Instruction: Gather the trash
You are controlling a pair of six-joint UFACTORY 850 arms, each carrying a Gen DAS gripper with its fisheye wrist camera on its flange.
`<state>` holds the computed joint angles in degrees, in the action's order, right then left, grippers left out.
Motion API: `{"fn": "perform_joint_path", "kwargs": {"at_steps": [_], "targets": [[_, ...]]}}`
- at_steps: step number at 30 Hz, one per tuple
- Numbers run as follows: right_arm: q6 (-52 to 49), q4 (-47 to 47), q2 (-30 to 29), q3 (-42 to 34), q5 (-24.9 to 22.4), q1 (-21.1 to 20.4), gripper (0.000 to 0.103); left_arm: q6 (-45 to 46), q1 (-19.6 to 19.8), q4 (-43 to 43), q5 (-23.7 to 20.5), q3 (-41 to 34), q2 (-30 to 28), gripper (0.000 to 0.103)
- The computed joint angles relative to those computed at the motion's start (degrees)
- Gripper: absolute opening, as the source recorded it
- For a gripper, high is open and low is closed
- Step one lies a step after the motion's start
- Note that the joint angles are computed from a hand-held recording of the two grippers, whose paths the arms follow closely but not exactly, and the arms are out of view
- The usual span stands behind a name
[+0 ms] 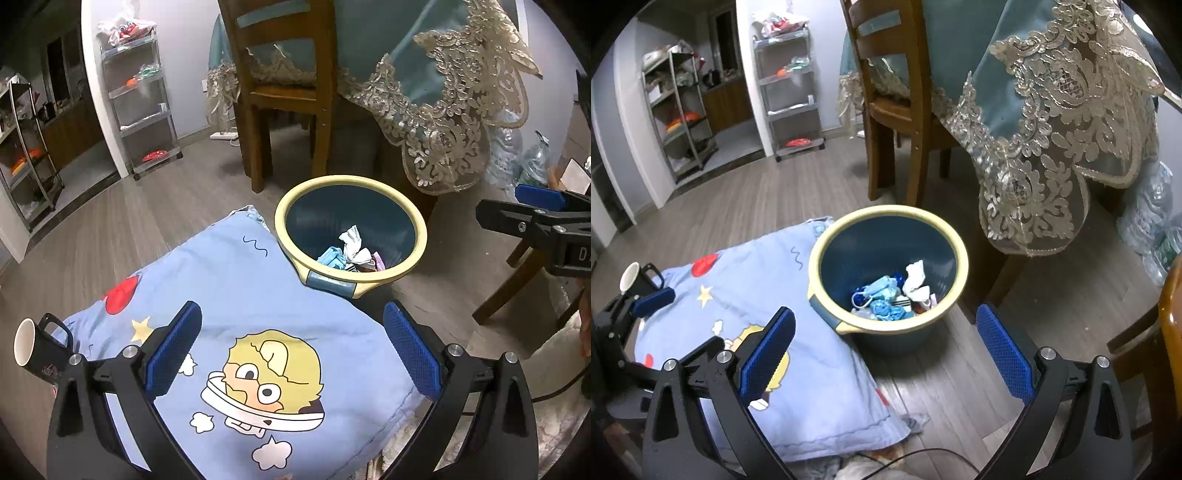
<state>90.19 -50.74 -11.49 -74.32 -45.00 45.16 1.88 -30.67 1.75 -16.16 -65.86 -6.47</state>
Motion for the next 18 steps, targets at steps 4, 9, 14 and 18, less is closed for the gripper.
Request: {"fn": "perform_joint_path", "kwargs": {"at_steps": [4, 9, 14, 18], "targets": [[0.1, -0.2, 0.1, 0.0, -0.1, 0.1, 0.098, 0.4, 0.1, -0.5, 0.0, 0.1, 0.1, 0.097], [0.0, 0.3, 0.0, 0.0, 0.0, -0.2, 0.098, 1.0, 0.2, -0.8, 0.0, 0.0, 0.2, 0.097], [0.1, 0.1, 0.0, 0.1, 0.2, -0.2, 0.098, 1.0, 0.1, -0.8, -0.1, 0.0, 0.2, 0.097], [0.1, 0.1, 0.0, 0.1, 0.2, -0.2, 0.098, 2.3, 0.1, -1.7, 0.6, 0.4, 0.5, 0.097]]}}
